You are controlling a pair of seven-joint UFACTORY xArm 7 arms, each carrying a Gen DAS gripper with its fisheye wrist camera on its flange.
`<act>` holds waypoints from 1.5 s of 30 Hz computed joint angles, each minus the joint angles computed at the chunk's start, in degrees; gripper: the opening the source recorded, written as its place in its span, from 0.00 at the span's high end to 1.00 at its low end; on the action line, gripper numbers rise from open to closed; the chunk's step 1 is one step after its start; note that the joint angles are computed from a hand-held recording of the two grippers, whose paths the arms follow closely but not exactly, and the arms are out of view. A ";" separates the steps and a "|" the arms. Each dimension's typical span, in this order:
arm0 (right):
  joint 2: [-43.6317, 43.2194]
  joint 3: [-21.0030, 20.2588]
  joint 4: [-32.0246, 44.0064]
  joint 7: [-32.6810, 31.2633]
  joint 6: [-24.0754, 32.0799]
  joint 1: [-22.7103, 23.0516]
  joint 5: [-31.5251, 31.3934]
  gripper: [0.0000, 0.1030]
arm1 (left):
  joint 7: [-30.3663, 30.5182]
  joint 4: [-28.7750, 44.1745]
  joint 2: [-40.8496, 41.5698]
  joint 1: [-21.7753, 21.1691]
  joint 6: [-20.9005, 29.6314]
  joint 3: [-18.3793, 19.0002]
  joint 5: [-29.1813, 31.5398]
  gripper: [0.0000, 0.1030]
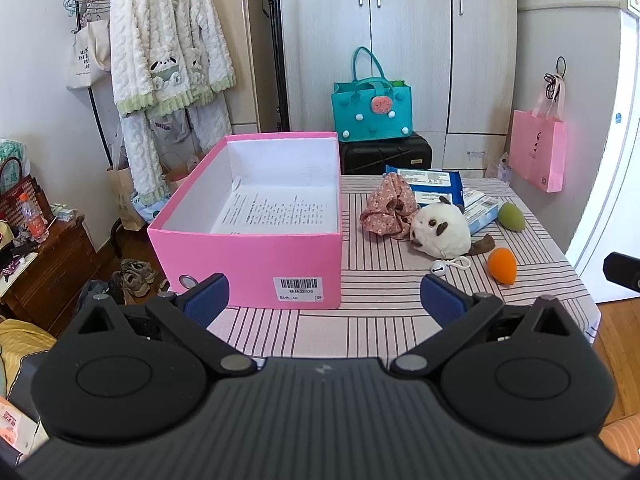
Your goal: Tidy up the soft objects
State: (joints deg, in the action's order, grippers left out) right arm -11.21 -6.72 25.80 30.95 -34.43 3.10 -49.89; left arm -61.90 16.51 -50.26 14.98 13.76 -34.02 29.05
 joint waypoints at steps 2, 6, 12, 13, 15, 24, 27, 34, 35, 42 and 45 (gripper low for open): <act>-0.11 0.38 -0.73 -1.37 -1.04 -0.20 1.41 0.00 | -0.41 -0.42 -0.60 0.39 -0.96 -0.22 0.20 0.00; -0.62 1.02 -1.34 -3.53 -1.50 -0.26 3.59 0.00 | 0.19 -0.44 -0.94 0.42 -1.33 -0.06 -0.07 0.00; -0.33 -0.42 0.34 -0.83 -1.29 0.77 1.05 0.00 | 1.59 0.51 -0.81 0.33 -1.14 0.75 -0.63 0.00; -0.09 -0.77 0.89 0.41 -1.39 0.81 -0.22 0.00 | 1.91 0.62 -0.73 0.23 -1.14 0.97 -0.70 0.00; 0.36 -1.24 2.02 3.24 -1.61 0.64 -3.16 0.00 | 2.79 0.77 -0.48 -0.13 -1.36 1.67 -0.85 0.00; 0.75 -0.02 4.43 7.86 -2.00 -1.63 -9.07 0.00 | 4.26 0.96 -0.32 -0.45 -1.31 2.36 -2.30 0.00; 1.40 -0.07 5.45 9.59 -2.45 -2.11 -11.21 0.00 | 4.15 1.09 -0.44 0.06 -1.13 1.86 -2.31 0.00; 2.90 0.70 7.07 12.37 -3.34 -3.63 -14.69 0.00 | 4.46 1.25 -0.12 0.12 -1.06 2.04 -2.28 0.00; 3.12 0.75 7.36 12.90 -3.52 -3.89 -15.45 0.00 | 4.75 1.30 0.03 -0.05 -1.05 2.37 -2.30 0.00; 6.74 0.99 13.83 22.34 -5.97 -6.71 -26.57 0.00 | 7.76 3.05 2.94 -1.08 -1.21 4.59 -2.55 0.00; 9.48 1.23 18.90 29.24 -8.68 -8.75 -33.54 0.00 | 10.83 4.94 6.13 -2.93 -1.48 7.31 -3.10 0.00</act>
